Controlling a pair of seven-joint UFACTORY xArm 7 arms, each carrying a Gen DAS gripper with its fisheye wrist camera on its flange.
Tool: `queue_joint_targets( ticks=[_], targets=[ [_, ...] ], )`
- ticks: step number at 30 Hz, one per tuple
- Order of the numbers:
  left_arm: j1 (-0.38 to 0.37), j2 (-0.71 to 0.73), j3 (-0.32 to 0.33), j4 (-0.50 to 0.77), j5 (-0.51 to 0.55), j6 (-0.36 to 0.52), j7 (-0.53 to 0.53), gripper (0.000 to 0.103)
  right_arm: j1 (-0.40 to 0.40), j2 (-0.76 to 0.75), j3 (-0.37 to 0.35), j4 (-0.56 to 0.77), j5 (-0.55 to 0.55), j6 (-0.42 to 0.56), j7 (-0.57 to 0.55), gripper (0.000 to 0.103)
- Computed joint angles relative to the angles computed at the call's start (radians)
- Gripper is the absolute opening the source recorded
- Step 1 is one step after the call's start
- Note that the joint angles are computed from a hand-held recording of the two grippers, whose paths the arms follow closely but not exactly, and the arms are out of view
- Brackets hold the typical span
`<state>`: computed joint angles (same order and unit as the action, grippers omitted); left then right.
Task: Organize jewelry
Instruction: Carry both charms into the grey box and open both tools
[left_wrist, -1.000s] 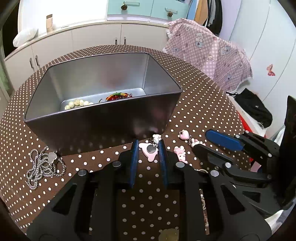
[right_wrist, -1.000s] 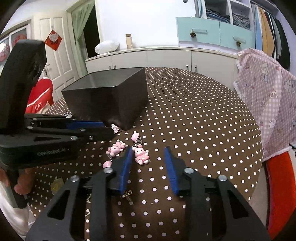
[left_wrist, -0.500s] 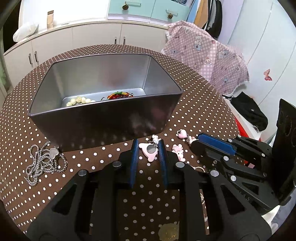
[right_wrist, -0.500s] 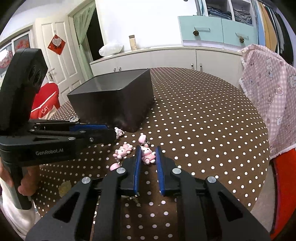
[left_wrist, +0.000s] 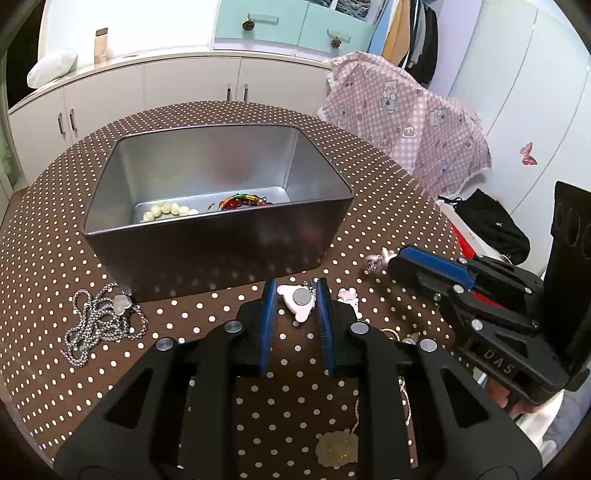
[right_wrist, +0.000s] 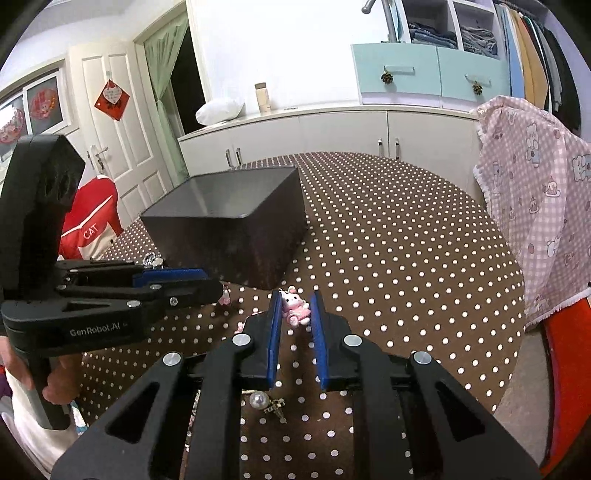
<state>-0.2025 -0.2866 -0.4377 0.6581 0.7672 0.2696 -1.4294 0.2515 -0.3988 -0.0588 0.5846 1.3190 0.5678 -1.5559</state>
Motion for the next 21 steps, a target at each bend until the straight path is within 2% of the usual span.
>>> queue_joint_targets(
  ticks=[9,21],
  targets=[
    [0.017,-0.07,-0.02,-0.031,-0.009,0.002,-0.018,0.022,0.017,-0.027,0.009,0.012,0.027,-0.005,0.0,0.014],
    [0.087,-0.198,-0.066,-0.063,-0.09,0.012,0.039,0.022,0.055,-0.035,0.031,0.052,0.049,-0.017,-0.025,0.014]
  ],
)
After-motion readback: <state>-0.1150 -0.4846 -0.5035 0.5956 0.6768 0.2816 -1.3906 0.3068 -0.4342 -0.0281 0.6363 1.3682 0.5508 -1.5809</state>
